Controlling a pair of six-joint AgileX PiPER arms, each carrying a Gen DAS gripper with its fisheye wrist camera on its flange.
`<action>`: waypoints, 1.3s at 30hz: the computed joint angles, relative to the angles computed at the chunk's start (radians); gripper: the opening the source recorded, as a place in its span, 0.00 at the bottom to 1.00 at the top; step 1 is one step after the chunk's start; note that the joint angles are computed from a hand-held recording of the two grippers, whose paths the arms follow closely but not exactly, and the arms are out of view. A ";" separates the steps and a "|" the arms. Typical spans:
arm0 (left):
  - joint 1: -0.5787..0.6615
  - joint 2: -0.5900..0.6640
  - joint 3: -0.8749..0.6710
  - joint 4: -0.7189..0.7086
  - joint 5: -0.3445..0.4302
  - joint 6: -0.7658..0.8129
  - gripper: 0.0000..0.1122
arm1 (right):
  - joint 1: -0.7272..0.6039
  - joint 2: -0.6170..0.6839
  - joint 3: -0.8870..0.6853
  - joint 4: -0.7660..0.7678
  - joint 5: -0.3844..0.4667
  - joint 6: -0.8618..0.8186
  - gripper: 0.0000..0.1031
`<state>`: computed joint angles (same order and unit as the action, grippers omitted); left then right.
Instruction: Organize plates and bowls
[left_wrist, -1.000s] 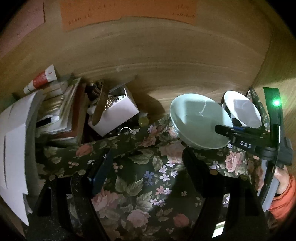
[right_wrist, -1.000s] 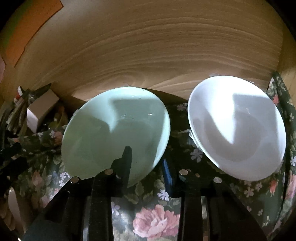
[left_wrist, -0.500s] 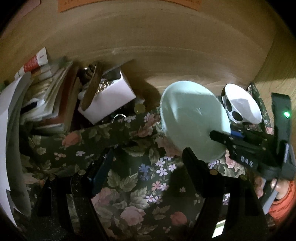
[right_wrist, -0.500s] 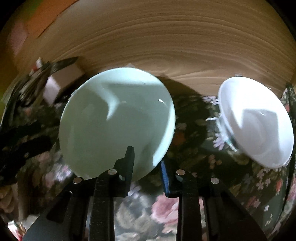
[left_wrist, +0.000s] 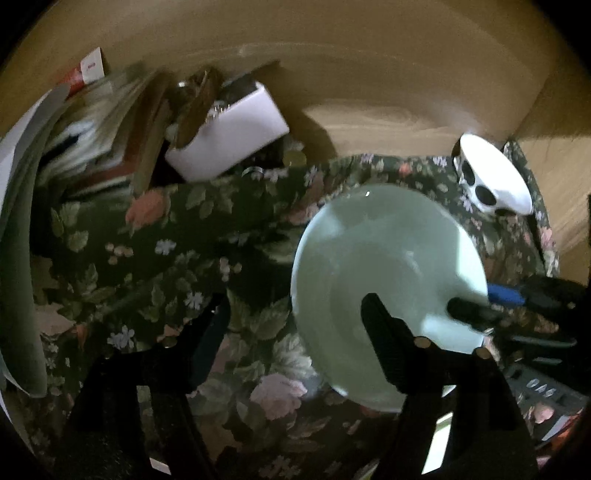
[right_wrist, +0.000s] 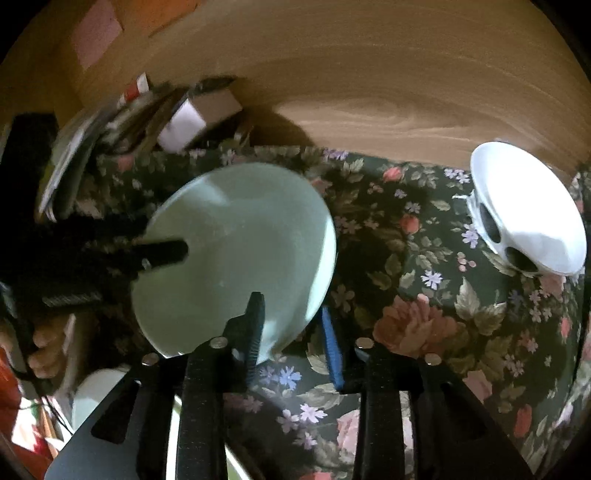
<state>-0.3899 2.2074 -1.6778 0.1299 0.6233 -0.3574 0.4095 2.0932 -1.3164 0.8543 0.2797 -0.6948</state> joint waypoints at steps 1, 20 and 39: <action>0.001 0.003 -0.002 -0.008 0.005 0.008 0.59 | 0.010 -0.012 0.021 0.037 -0.025 -0.022 0.35; -0.016 0.098 -0.110 -0.086 0.050 0.113 0.14 | -0.037 0.043 -0.045 0.085 0.021 -0.027 0.17; -0.028 -0.167 0.175 -0.050 -0.122 0.064 0.14 | 0.012 -0.215 0.173 0.287 -0.100 -0.214 0.17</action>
<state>-0.4179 2.0405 -1.5024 0.0801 0.5018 -0.2938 0.4210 1.8783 -1.1439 1.1417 0.1795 -0.9090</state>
